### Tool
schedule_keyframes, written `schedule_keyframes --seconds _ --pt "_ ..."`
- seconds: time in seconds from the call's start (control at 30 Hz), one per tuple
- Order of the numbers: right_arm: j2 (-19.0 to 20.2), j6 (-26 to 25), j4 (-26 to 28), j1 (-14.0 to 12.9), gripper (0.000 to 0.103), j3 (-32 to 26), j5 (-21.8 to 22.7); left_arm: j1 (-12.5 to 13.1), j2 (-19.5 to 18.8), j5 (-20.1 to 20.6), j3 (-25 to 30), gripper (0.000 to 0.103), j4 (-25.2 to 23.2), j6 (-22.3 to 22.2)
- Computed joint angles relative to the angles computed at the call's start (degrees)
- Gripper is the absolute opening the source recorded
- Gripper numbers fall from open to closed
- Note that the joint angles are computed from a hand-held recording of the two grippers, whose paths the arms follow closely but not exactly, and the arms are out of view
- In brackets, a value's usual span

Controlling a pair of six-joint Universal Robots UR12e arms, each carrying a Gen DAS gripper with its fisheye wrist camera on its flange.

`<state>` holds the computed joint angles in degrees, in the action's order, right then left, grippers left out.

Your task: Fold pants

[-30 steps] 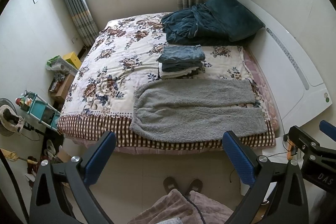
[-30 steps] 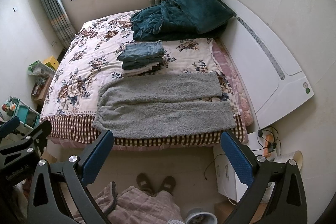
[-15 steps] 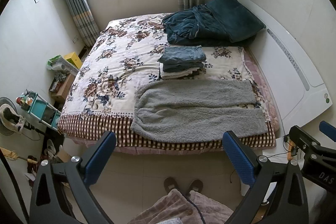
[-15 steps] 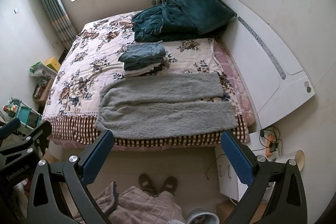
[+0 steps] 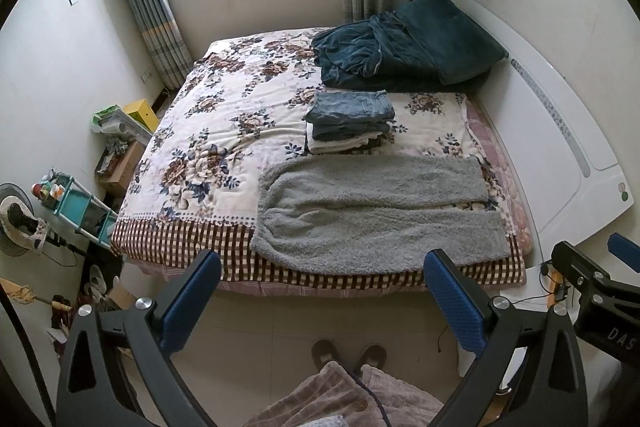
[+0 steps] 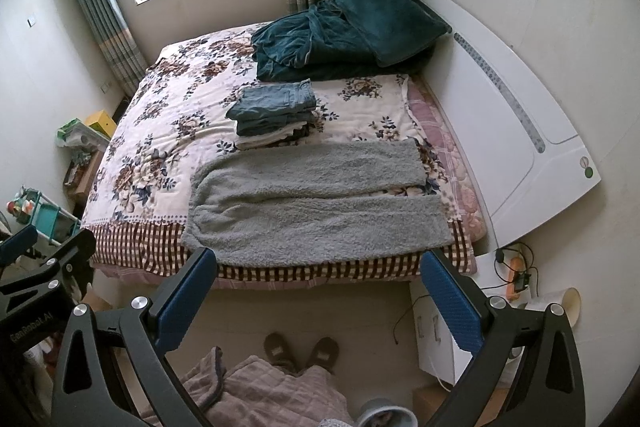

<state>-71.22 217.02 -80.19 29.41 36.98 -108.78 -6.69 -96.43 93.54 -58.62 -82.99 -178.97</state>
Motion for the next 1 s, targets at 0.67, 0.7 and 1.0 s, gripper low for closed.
schedule_keyframes --seconds 0.67,0.7,1.0 --pt "1.3 -0.8 0.8 -0.2 0.103 -2.2 0.5 0.1 -0.5 0.0 1.2 0.103 -0.7 -0.5" --pt "1.3 -0.5 0.6 -0.1 0.103 -2.0 0.3 0.0 -0.7 0.3 1.3 0.103 -0.3 -0.8" --pt "2.2 -0.5 -4.2 -2.6 0.103 2.0 -1.3 -1.0 -4.7 7.8 -1.0 0.103 5.7 -8.3"
